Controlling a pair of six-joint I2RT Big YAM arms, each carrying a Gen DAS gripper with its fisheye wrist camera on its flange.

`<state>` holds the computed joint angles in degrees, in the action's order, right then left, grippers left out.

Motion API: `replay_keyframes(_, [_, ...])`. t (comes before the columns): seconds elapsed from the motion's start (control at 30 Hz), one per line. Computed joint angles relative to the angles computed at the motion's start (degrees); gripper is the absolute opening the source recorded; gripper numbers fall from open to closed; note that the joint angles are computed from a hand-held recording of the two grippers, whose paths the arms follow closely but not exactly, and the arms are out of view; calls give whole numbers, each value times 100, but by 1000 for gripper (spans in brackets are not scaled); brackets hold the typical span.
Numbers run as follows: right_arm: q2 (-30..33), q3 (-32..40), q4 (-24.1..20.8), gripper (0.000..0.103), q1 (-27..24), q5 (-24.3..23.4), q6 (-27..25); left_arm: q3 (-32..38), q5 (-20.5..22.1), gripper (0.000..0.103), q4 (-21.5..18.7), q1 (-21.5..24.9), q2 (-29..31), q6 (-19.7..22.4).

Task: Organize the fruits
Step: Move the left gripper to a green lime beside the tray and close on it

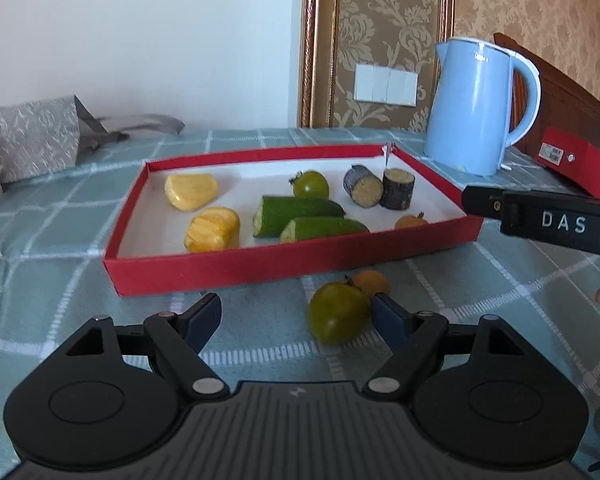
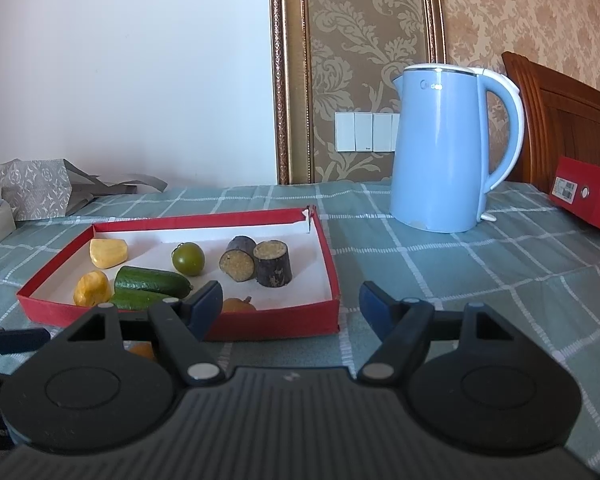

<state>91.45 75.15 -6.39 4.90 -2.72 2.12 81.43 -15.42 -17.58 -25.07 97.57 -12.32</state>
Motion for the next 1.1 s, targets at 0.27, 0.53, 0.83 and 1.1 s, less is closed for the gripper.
replay_keyframes(0.27, [2, 15, -36, 76, -2, -16, -1, 100, 4, 73, -67, -44, 102, 277])
replay_keyframes(0.53, [11, 26, -40, 76, -3, -9, 4, 67, 282, 40, -42, 7, 77, 265])
replay_keyframes(0.83, [20, 27, -70, 76, 10, 14, -37, 26, 430, 33, 56, 51, 53, 188])
replay_keyframes(1.1, [36, 40, -124, 76, 7, -40, -75, -178, 207, 33, 383, 9, -69, 325])
